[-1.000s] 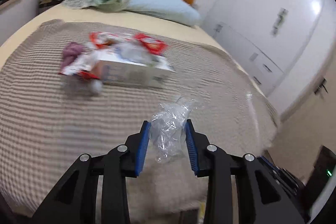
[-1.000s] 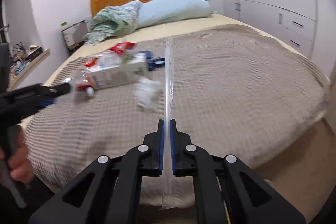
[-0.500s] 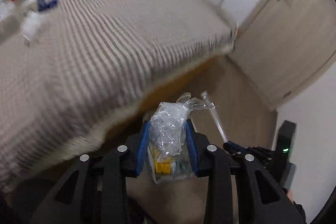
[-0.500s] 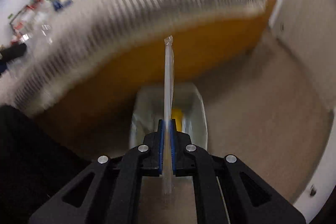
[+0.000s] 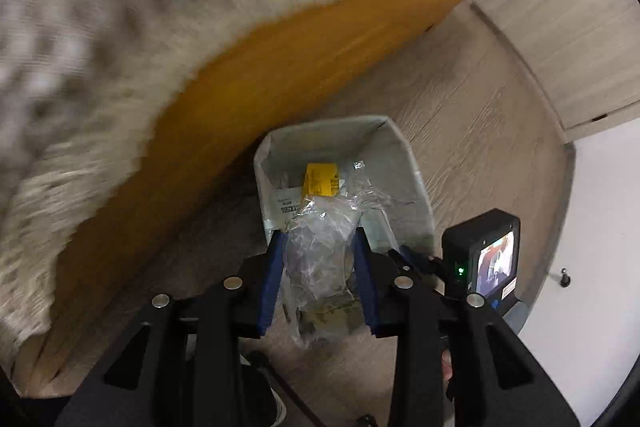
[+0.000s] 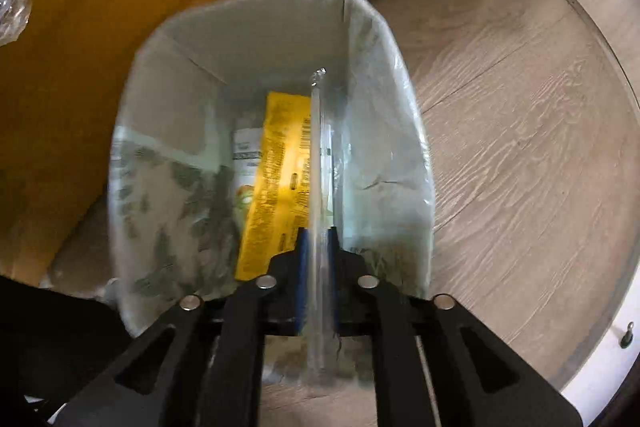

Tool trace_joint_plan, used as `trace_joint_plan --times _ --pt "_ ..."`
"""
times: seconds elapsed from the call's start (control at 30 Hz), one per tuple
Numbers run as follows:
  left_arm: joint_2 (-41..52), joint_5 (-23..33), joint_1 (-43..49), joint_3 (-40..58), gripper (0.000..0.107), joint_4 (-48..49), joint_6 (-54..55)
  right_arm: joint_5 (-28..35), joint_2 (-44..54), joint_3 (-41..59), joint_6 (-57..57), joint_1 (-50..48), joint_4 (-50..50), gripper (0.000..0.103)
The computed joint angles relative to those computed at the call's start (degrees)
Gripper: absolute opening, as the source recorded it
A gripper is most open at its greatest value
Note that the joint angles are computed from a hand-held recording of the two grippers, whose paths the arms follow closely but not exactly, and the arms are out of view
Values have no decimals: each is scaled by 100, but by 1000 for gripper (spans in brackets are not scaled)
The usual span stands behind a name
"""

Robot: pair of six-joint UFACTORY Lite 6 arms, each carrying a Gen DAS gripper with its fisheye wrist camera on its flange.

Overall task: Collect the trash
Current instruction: 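Open the right tool over the wastebasket while the left tool releases the plastic bag, then return both tools to the bed and grasp a clear plastic bag with the right tool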

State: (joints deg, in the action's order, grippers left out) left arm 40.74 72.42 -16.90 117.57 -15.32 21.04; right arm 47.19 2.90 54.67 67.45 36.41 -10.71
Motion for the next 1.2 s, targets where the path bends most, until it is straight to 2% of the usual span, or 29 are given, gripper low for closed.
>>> trace_joint_plan --times 0.03,0.1,0.2,0.27,0.33,0.4,0.43,0.5,0.7,0.9,1.07,1.2 --pt "37 -164 -116 -159 32 66 -81 27 -51 -32 137 88 -104 53" --pt "385 -195 -249 18 32 178 -214 148 -185 -72 436 277 -363 61" --pt "855 -454 -429 274 32 296 -316 269 -627 -210 952 534 -584 62" --pt "1064 -385 -378 506 34 257 -281 311 -869 -264 1307 675 -715 62" --pt "1142 -765 -436 321 40 230 -334 269 -1297 -470 1751 785 -772 63" --pt "941 -1287 -616 -171 73 474 -633 288 -1621 -583 2083 947 -776 63" --pt "886 -1502 -633 -347 75 475 -614 360 -1661 -542 2181 1024 -789 63" --pt "825 -1703 -665 -501 75 521 -574 444 -1715 -482 2315 1170 -814 63" --pt "1078 -1263 -567 158 77 475 -676 456 -1517 -370 2120 1116 -511 63" --pt "861 -1166 -541 -82 78 731 -688 632 -1369 -149 2099 1164 -520 63" --pt "299 -1152 -539 -667 78 1161 -451 1146 -1466 149 2058 1152 -606 63" --pt "-140 -837 -417 -550 78 1009 -90 1773 -1628 543 2192 1256 -801 63"
